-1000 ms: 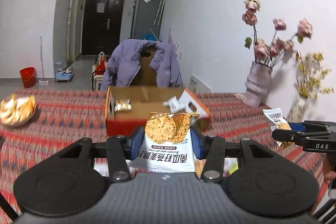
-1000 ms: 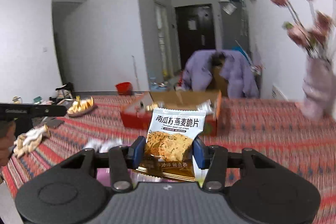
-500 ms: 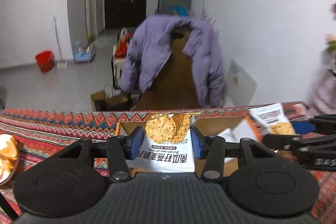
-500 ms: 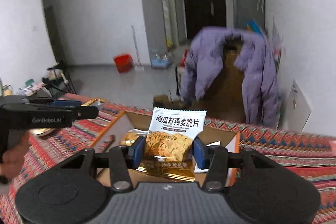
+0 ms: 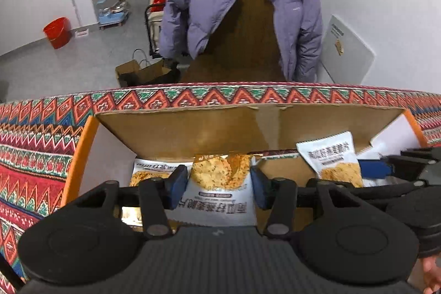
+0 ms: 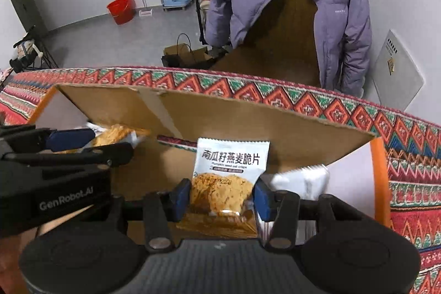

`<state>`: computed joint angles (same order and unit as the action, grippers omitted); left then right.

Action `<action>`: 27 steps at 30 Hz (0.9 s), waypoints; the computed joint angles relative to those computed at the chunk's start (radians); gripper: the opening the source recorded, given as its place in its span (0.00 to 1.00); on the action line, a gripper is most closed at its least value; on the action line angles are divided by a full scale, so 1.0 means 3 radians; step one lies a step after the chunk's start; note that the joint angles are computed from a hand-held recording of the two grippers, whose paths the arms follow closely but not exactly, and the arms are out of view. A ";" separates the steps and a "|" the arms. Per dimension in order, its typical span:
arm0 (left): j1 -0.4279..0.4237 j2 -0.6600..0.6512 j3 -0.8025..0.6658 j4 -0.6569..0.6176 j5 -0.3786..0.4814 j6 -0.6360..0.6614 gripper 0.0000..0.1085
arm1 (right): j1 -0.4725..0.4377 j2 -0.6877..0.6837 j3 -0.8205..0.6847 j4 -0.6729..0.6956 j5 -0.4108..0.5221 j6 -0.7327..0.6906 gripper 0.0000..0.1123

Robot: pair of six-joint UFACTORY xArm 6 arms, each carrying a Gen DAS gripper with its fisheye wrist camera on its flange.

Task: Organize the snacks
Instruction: 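Carry both oat crisp packets into the red box and open both tools, then withdraw both tools from the box back toward the snack pile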

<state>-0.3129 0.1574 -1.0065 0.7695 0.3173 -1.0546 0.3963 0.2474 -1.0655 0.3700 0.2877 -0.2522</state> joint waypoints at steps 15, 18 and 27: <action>-0.0262 -0.1224 0.0479 -0.0231 0.0574 0.0492 0.68 | -0.0210 -0.1261 0.0516 -0.0089 0.0300 0.0030 0.63; -0.0472 -0.1751 0.0645 -0.0043 0.0938 0.0359 0.71 | -0.0266 -0.1725 0.0673 -0.0088 0.0472 -0.0052 0.70; -0.1552 -0.3275 0.1217 0.0269 0.2139 -0.0103 0.76 | -0.0327 -0.3599 0.1579 -0.0099 0.1054 -0.0165 0.83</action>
<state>-0.7786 -0.8250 -0.6415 0.8502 0.9589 -1.0855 0.2982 -0.8322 -0.5918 0.3402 0.6040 -0.3016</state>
